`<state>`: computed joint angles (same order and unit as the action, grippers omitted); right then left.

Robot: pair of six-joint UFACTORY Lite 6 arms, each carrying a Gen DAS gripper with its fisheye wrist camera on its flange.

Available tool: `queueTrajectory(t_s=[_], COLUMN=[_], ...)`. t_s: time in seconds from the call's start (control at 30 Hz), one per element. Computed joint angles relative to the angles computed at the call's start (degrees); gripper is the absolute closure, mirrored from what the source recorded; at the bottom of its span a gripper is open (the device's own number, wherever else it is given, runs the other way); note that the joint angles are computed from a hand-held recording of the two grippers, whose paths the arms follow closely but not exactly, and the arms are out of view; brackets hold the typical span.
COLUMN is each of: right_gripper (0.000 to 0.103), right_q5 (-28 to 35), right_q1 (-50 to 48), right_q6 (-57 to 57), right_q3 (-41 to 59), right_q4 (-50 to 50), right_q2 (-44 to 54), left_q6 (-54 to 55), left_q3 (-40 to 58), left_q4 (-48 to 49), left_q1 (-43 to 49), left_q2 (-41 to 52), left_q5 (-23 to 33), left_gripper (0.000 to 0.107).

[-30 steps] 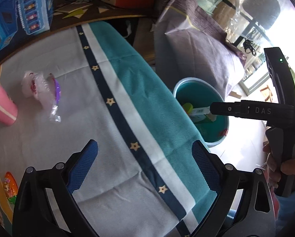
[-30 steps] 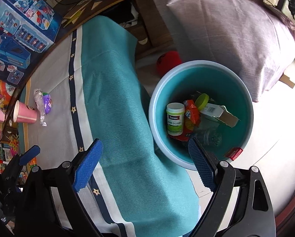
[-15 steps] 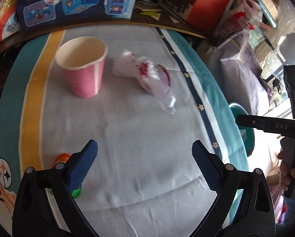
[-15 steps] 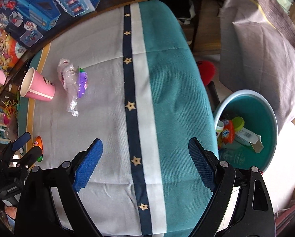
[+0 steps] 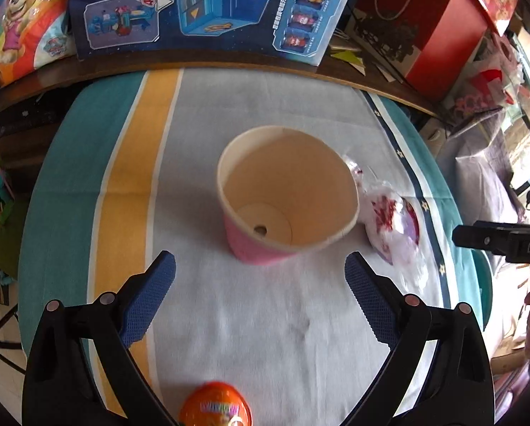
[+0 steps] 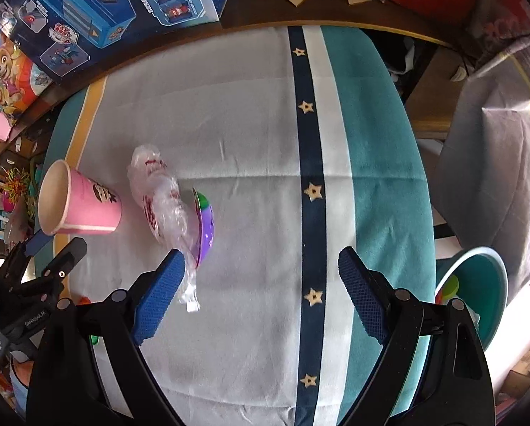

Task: Collect trash
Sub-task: 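Move both tools back to the table toward the pink cup and plastic bag, then grasp the pink paper cup with the left tool while the right tool grasps the clear plastic bag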

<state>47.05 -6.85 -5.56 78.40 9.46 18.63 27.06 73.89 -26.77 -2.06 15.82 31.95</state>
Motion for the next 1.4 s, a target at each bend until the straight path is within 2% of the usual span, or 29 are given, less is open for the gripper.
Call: queueTrajectory(t_s=[0.23,0.27,0.3,0.33,0.4,0.47,0.57,0.8,1.1,1.13,1.17,1.2,1.4], right_gripper=[0.019,0.019,0.019,0.019,0.021,0.034,0.042,0.042,0.042,0.046,0.062,0.071,0.074], right_q5=[2.36,2.37,2.33,2.22,2.09,1.99,2.4,2.2,-0.05,-0.64,-1.26,-1.59,-2.13], right_q1=[2.99,3.44,3.95,4.5,5.55,7.06,9.57,13.47,15.57,15.85,16.1,16.21,15.9], right_q6=[0.94,1.0,1.04,1.06,0.7,0.35,-0.51,1.22,4.07,4.03,3.66,3.34,1.02], right_q3=[13.38,14.19,14.77,15.05,15.61,16.22,17.32,18.43,17.1,16.19,15.18,14.39,9.7], right_q4=[0.41,0.53,0.66,0.82,1.37,1.7,2.03,0.21,-1.72,-1.56,-1.16,-0.79,2.55], right_q2=[10.55,11.21,11.67,11.86,12.08,12.2,12.95,16.37,19.15,18.73,18.13,17.58,12.42], left_q6=[-2.2,-2.85,-3.17,-2.86,-3.7,-3.57,1.35,8.82,11.15,11.16,11.03,10.66,10.66], left_q3=[4.64,5.26,5.66,6.52,6.08,4.35,1.2,-4.12,-5.96,-6.15,-6.27,-6.31,-7.41], left_q4=[1.06,1.73,2.24,2.4,3.97,5.0,1.52,-4.92,-7.56,-7.53,-7.42,-7.12,-6.76], left_q1=[-2.85,-3.1,-3.22,-3.11,-2.93,-2.28,0.78,7.39,9.38,9.46,9.4,9.3,9.02], left_q2=[5.5,6.11,6.48,7.15,6.45,4.77,1.59,-3.93,-5.37,-5.54,-5.61,-5.7,-7.35], left_q5=[-4.21,-4.41,-4.36,-3.2,-2.92,-2.76,-1.15,2.5,3.91,3.96,3.83,3.8,3.65], left_gripper=[0.011,0.017,0.039,0.046,0.046,0.046,0.046,0.046,0.045,0.045,0.045,0.045,0.045])
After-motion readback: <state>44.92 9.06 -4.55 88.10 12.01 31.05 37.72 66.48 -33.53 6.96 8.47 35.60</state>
